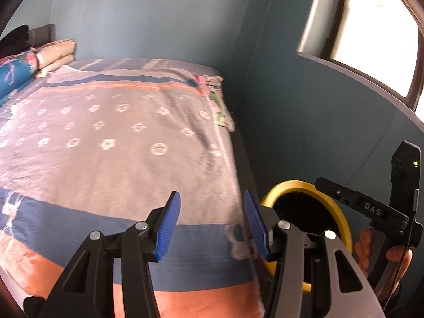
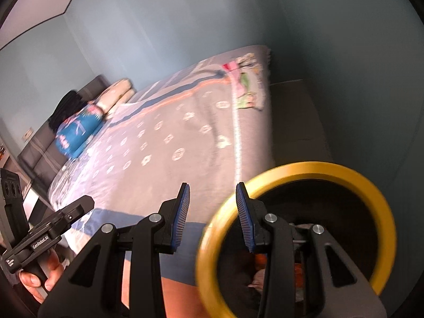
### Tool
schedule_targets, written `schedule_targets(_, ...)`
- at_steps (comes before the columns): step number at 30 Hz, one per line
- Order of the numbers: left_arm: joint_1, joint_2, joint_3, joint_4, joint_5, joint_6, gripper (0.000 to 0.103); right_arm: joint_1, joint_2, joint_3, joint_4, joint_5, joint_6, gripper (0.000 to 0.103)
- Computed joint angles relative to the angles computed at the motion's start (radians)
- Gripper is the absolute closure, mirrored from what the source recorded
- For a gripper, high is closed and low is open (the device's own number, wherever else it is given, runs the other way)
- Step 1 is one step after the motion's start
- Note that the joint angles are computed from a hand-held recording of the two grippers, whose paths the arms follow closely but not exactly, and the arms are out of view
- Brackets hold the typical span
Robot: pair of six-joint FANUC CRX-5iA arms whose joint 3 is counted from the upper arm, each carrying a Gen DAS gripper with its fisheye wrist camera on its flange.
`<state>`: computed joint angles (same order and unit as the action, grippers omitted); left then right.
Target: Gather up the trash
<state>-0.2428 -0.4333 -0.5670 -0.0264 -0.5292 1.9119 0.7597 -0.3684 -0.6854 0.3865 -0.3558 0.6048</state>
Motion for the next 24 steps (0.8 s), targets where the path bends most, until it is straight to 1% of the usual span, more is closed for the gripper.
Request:
schedule_targets(1,0.011,-0.014,-0.007,-0.002,-0.007,0.002,0.055,0.011,0.005,0.006,-0.001,-0.003,0.002,0.068)
schedule_targets(4,0.056,-0.072,-0.036,-0.012,-0.032,-0.006,0.055,0.05,0.062,0.068,-0.072,-0.015,0.08,0.068)
schedule_targets(5,0.072,-0.091,-0.046,-0.014,-0.043,-0.009,0.055,0.061,0.069,0.073,-0.068,-0.018,0.076,0.068)
schedule_targets(7,0.105,-0.123,-0.065,-0.012,-0.063,-0.016,0.055,0.094,0.111,0.117,-0.115,-0.041,0.122,0.067)
schedule_targets(9,0.154,-0.165,-0.1,0.026,-0.077,-0.058,0.055,0.121,0.142,0.151,-0.142,-0.065,0.152,0.067)
schedule_targets(10,0.17,-0.182,-0.108,0.023,-0.088,-0.057,0.055,0.137,0.162,0.168,-0.15,-0.075,0.162,0.067)
schedule_targets(14,0.264,-0.268,-0.166,0.067,-0.126,-0.12,0.055,0.193,0.201,0.2,-0.154,-0.092,0.161,0.067)
schedule_targets(16,0.322,-0.314,-0.199,0.113,-0.141,-0.173,0.055,0.227,0.219,0.205,-0.119,-0.088,0.132,0.067)
schedule_targets(19,0.394,-0.386,-0.237,0.146,-0.162,-0.227,0.055,0.267,0.231,0.18,-0.01,-0.065,0.033,0.067)
schedule_targets(20,0.416,-0.409,-0.245,0.146,-0.17,-0.239,0.055,0.287,0.236,0.171,0.043,-0.061,-0.016,0.067)
schedule_targets(21,0.431,-0.429,-0.251,0.141,-0.178,-0.247,0.055,0.294,0.245,0.171,0.062,-0.054,-0.036,0.067)
schedule_targets(23,0.449,-0.465,-0.254,0.108,-0.194,-0.239,0.055,0.312,0.253,0.168,0.101,-0.051,-0.076,0.064)
schedule_targets(24,0.47,-0.49,-0.264,0.115,-0.203,-0.256,0.055,0.321,0.255,0.163,0.135,-0.051,-0.109,0.062)
